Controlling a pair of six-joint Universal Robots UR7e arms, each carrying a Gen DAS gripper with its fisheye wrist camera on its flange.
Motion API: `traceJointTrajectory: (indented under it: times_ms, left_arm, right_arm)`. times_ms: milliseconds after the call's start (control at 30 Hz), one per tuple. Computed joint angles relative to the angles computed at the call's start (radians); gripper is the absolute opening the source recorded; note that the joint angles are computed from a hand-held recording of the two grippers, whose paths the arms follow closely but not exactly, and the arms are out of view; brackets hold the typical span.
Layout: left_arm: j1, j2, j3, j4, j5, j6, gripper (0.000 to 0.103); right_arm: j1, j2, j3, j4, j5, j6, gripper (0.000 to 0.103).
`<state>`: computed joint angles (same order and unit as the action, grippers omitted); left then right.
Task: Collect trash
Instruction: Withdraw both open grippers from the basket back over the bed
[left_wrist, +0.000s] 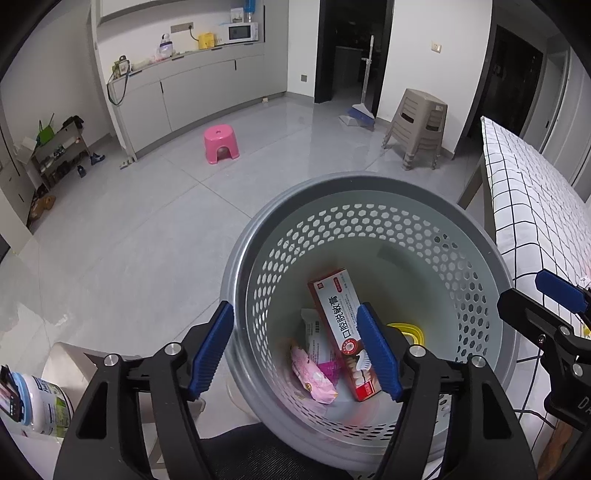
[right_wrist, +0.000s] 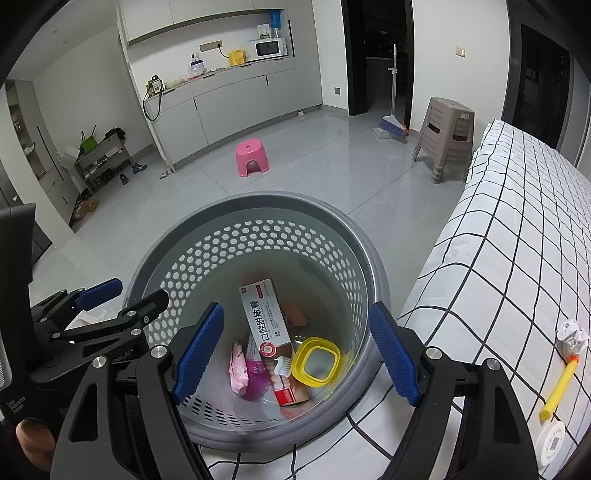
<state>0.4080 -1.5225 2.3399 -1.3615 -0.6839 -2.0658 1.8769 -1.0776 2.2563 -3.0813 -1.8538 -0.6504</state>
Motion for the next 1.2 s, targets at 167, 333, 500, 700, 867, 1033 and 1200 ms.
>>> traceJointTrajectory:
  times_ms: [167,333,500,700,867,1033,1200]
  left_arm:
    - [-0.023,-0.002,-0.004,0.021,-0.013,-0.021,0.071]
    - [-0.060,0.009,-0.022,0.059,-0.023,-0.047,0.075]
    - [-0.086,0.038,-0.048,0.085,-0.025,-0.059,0.078]
    - [-0.110,0.082,-0.067,0.046,-0.014,-0.032,0.078]
    - [-0.122,0.128,-0.086,-0.013,0.006,0.017,0.079]
    - [-0.122,0.182,-0.110,-0.101,0.031,0.094,0.080]
    - [-0.119,0.247,-0.143,-0.191,0.058,0.177,0.081]
  right_arm:
    - [0.006,-0.028,0.013,0.000,0.006,0.009,0.077]
    - [0.013,-0.080,0.040,-0.008,0.011,0.007,0.077]
    - [0.008,-0.132,0.068,-0.031,0.001,0.006,0.077]
    - [-0.019,-0.208,0.103,-0.044,-0.021,0.006,0.079]
    - [-0.052,-0.272,0.128,-0.066,-0.038,-0.003,0.079]
    - [-0.088,-0.318,0.148,-0.090,-0.066,-0.022,0.079]
    - [-0.130,-0.374,0.165,-0.107,-0.081,-0.052,0.079]
